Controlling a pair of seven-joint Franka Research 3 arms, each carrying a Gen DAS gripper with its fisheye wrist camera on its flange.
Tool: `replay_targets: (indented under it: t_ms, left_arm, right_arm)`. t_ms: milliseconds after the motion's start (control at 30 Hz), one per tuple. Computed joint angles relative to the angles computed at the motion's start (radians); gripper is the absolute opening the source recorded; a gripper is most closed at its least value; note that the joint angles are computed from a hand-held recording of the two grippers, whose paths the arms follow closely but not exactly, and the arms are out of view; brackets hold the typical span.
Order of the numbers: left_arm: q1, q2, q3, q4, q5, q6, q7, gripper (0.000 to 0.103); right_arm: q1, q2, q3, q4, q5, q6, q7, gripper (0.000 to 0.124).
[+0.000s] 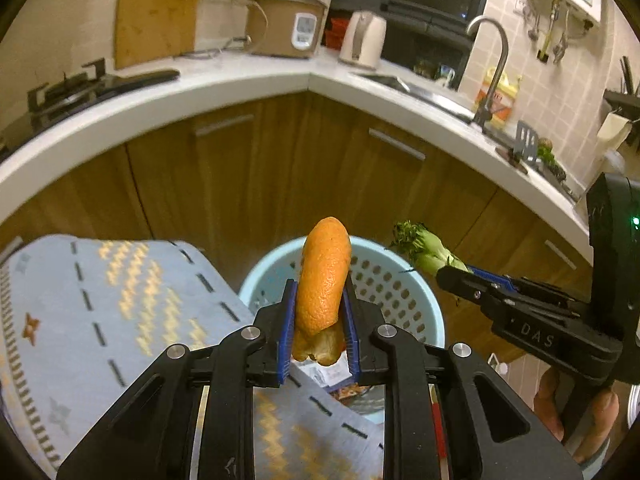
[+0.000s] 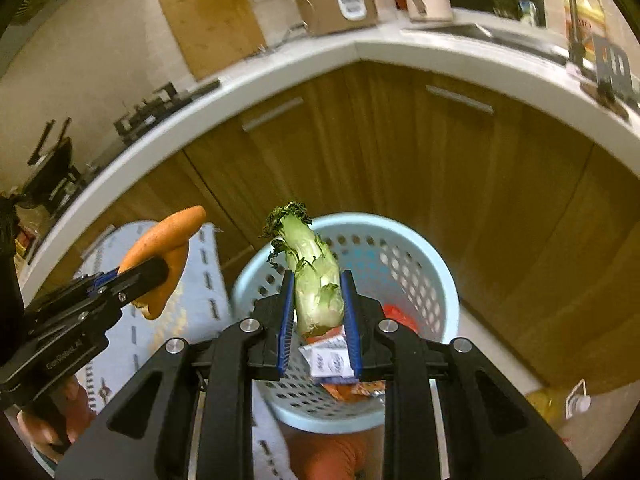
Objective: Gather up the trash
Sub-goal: 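Carry the carrot and bok choy over the basket and open both tools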
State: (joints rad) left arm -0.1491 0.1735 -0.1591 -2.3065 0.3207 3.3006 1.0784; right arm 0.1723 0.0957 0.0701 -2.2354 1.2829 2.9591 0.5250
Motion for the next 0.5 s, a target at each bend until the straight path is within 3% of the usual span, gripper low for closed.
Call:
replay_targets:
  t_ms: [133, 167, 233, 267, 367, 400, 500]
  left_arm:
    - [-0.051, 0.042, 0.026, 0.038, 0.004, -0.026, 0.006, 0.026]
    - [-0.088, 0.048, 0.06, 0.043, 0.003, -0.025, -0.001, 0.033]
    - [-0.103, 0.052, 0.073, 0.044, 0.001, -0.015, -0.008, 0.051]
    - [-0.146, 0.051, 0.116, 0.038, -0.007, 0.002, -0.014, 0.053]
    - [-0.176, 0.039, 0.144, 0.027, -0.021, 0.008, -0.009, 0.053]
    - [-0.224, 0.03, 0.192, 0.016, -0.034, 0.016, -0.003, 0.053]
    - [-0.301, 0.003, 0.266, -0.022, -0.089, 0.039, 0.03, 0.053]
  right_arm:
    - [-0.008, 0.029, -0.008, -0.003, -0.09, 0.001, 0.082, 0.02]
    - [-0.01, 0.036, -0.006, 0.0, -0.101, 0.007, 0.09, 0.02]
    - [-0.018, 0.038, -0.004, -0.001, -0.128, 0.001, 0.113, 0.021]
    - [-0.023, 0.035, 0.001, -0.002, -0.118, 0.0, 0.103, 0.021]
    - [-0.03, 0.029, 0.007, -0.005, -0.099, 0.011, 0.087, 0.021]
    - [-0.033, 0.026, 0.007, -0.005, -0.095, 0.005, 0.086, 0.021]
    - [-0.031, 0.013, 0.008, -0.011, -0.07, 0.008, 0.064, 0.021]
